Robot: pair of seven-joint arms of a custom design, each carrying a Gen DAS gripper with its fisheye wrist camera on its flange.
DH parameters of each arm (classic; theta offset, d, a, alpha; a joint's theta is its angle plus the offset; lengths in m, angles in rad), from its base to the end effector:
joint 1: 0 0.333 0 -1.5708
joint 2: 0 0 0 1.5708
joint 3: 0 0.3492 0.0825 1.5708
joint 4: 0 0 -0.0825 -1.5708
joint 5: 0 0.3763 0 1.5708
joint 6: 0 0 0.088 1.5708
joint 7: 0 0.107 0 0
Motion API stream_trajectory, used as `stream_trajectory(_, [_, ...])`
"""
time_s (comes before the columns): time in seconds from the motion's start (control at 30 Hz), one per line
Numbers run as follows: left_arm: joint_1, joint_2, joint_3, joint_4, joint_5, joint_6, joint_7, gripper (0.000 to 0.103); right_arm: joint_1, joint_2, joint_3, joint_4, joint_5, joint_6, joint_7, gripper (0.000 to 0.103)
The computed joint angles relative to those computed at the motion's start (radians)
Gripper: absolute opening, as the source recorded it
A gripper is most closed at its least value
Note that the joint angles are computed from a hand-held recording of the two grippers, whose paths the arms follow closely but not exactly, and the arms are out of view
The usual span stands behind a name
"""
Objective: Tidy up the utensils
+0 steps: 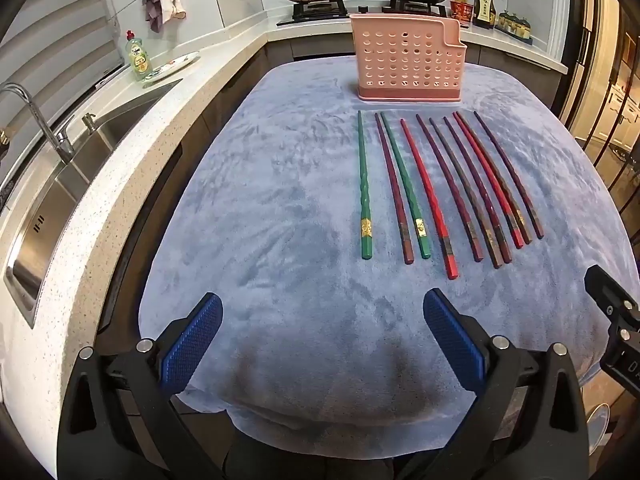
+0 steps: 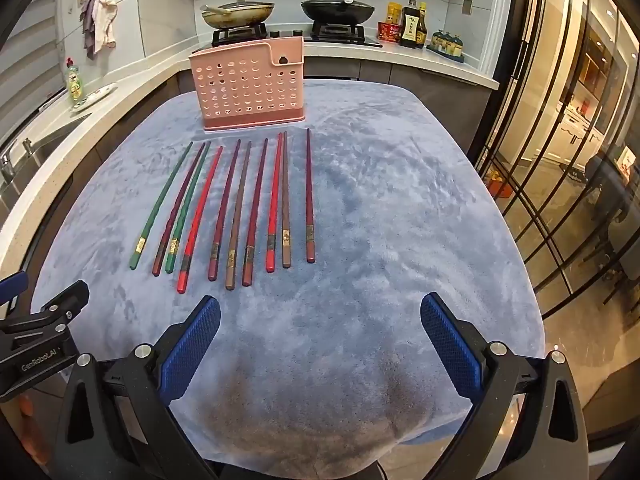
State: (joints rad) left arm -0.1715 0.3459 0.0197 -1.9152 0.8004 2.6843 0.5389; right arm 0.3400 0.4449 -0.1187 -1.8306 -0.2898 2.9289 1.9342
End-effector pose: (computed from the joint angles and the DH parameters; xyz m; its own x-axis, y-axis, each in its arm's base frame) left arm 0.6455 -0.1229 0.3886 0.2560 -0.9595 -0.1178 -0.8022 -0.1428 -0.5797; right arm 0.6741 0.1819 0.3992 0.1321 -0.9900 0.0489 -0.7716 -0.1337 -0.6219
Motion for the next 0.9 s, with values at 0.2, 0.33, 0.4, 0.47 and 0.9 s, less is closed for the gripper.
stream_trajectory(0.2, [-0.009,0.012,-0.013,0.042,-0.031,-0.051,0.022,0.096,-0.006,0.001,0.006,0.003,0.007,-0.002,-0.008,0.096])
stream_trajectory(0.33, [-0.012,0.004,-0.009,0.027,-0.018,-0.042,0.007,0.096,-0.007,0.001,0.008,0.005,0.011,-0.006,-0.013,0.096])
stream_trajectory(0.4, [0.004,0.004,-0.011,0.016,-0.026,-0.016,0.022,0.096,-0.001,0.001,0.002,0.007,0.006,-0.010,-0.006,0.096])
stream_trajectory(0.47, [0.004,0.005,-0.005,0.009,-0.023,-0.005,0.022,0.096,-0.008,0.001,0.011,0.007,0.013,-0.010,-0.014,0.096])
stream_trajectory(0.9, [-0.001,0.004,0.001,0.001,-0.023,-0.001,0.023,0.096,0.003,0.000,0.002,0.008,0.006,-0.015,-0.008,0.096])
